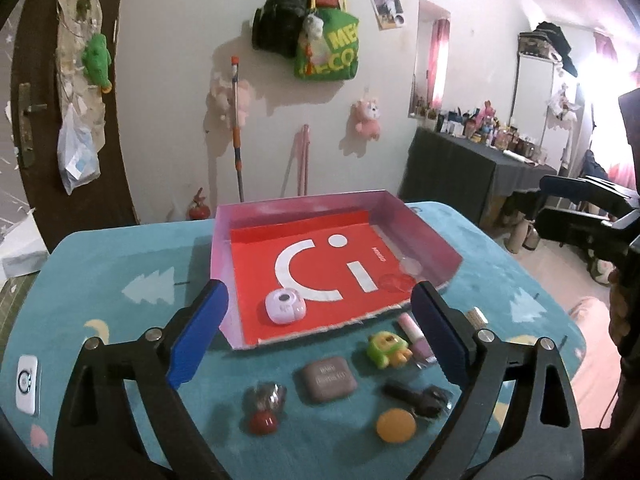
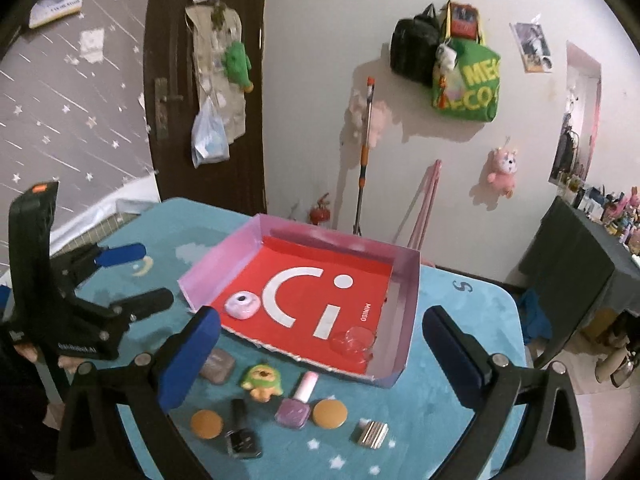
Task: Organize rigid objects
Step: 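Open both tools and lift them away from the pink box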
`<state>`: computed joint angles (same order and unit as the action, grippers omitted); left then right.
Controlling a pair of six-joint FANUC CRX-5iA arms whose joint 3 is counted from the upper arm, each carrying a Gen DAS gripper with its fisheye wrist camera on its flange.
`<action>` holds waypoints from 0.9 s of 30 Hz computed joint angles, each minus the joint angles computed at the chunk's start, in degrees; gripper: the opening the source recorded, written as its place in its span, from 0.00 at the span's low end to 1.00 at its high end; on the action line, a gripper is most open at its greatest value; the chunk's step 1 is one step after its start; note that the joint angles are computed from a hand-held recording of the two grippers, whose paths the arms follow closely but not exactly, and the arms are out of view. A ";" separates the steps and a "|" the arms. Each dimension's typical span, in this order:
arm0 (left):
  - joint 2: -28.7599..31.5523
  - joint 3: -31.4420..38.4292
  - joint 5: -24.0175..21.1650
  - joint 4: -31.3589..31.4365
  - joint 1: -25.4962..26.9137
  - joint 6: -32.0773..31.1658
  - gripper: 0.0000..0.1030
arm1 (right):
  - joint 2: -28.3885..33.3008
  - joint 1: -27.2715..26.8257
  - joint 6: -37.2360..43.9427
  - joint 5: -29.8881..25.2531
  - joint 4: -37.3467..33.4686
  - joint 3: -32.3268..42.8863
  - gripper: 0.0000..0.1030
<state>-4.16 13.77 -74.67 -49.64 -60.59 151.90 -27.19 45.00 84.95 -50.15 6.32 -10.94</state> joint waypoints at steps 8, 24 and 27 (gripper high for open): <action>0.89 0.04 -8.46 -9.01 -11.25 8.86 0.91 | -11.01 8.02 -12.17 -0.74 9.06 -8.79 1.00; 4.35 -5.42 -9.40 -5.36 -14.82 19.67 0.91 | -23.33 20.09 -35.36 -1.22 23.05 -30.53 1.00; 4.59 -6.62 -7.46 -2.68 -13.07 20.31 0.91 | -21.21 16.34 -31.73 0.93 16.32 -30.09 1.00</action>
